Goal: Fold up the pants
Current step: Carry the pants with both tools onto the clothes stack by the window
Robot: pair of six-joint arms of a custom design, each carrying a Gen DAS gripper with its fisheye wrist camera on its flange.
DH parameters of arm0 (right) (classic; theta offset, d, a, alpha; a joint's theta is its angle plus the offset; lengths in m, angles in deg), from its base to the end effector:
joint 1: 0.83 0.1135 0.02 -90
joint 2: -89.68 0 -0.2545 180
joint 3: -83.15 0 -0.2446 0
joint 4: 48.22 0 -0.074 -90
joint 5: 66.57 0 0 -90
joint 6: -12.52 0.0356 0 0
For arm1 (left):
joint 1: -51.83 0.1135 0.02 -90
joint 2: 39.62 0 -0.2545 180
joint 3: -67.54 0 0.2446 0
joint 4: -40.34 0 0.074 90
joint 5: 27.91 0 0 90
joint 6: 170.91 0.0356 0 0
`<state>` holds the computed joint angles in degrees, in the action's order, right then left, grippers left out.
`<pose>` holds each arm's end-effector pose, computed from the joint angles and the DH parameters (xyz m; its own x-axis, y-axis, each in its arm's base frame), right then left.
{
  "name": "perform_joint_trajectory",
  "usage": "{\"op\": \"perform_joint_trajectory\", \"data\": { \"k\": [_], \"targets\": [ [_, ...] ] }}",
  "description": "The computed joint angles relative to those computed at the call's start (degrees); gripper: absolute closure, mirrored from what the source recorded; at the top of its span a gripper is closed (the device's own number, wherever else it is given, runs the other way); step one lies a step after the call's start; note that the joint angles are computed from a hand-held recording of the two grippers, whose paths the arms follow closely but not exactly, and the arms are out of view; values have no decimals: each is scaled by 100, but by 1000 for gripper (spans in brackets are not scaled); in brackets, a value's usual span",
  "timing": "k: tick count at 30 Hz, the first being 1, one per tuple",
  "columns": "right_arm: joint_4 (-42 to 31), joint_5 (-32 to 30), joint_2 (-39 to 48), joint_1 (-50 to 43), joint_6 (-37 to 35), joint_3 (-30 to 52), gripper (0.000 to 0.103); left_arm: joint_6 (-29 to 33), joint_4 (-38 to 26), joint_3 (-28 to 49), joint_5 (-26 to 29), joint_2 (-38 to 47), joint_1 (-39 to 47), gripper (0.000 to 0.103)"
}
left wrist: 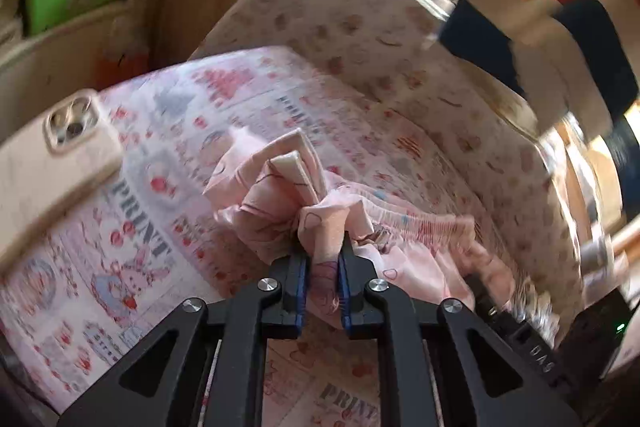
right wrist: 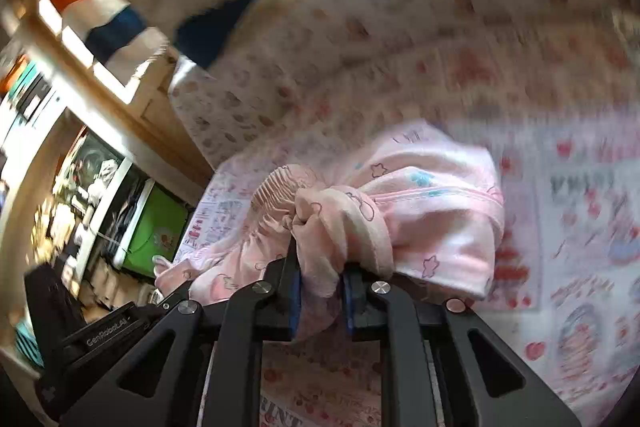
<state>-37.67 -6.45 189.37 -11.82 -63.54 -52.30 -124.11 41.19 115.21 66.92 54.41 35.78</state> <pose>0.2756 -0.0355 0.0900 -0.7129 0.3512 -0.6069 -0.0116 0.8595 0.5110 0.2715 -0.0812 0.1123 -0.7272 -0.5006 -0.4697 -0.2271 0.8212 -0.5235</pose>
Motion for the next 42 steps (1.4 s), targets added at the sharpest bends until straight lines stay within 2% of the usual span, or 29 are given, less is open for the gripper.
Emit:
{"op": "perform_joint_trajectory", "data": {
  "k": [3,7,11,17,22,24,28,32,37,38,40,42],
  "targets": [
    [130,124,-730,-127,-364,-401,87,268,-212,93,-65,-381,-209,91],
    [-422,-60,-1786,-660,-817,-597,87,604,-480,399,-325,-777,-774,91],
    [-1140,-614,-2642,-1635,-1242,-480,87,806,-615,883,-433,-829,-1316,91],
    [-1915,-1563,-2922,-3341,-1996,174,87,1089,-817,2145,-648,-128,-2191,90],
    [-2125,-2114,-2398,-4570,-2493,934,87,1483,-593,3341,-1165,771,-3109,90],
    [-2265,-2404,-2034,-5078,-2565,1362,87,1584,-627,3987,-1126,1261,-3314,90],
    [-1558,-2437,-1348,-5577,-2393,1820,87,1763,-764,5364,-806,2313,-3583,90],
    [-1506,-2422,-418,-5846,-2470,2691,87,1942,-1282,7010,-522,3369,-3734,90],
    [-999,-2118,717,-5976,-2046,3660,87,2351,-1944,9158,-280,4702,-3905,90],
    [-868,-2078,944,-6012,-1934,3845,87,2395,-2028,9395,-206,4853,-3938,90],
    [-782,-2081,1322,-6073,-1803,4169,87,2596,-2255,10050,-345,5269,-4041,90],
    [-1064,-2027,1770,-6072,-1919,4642,87,2652,-2807,10969,-367,5798,-4071,90]
  ]
}}
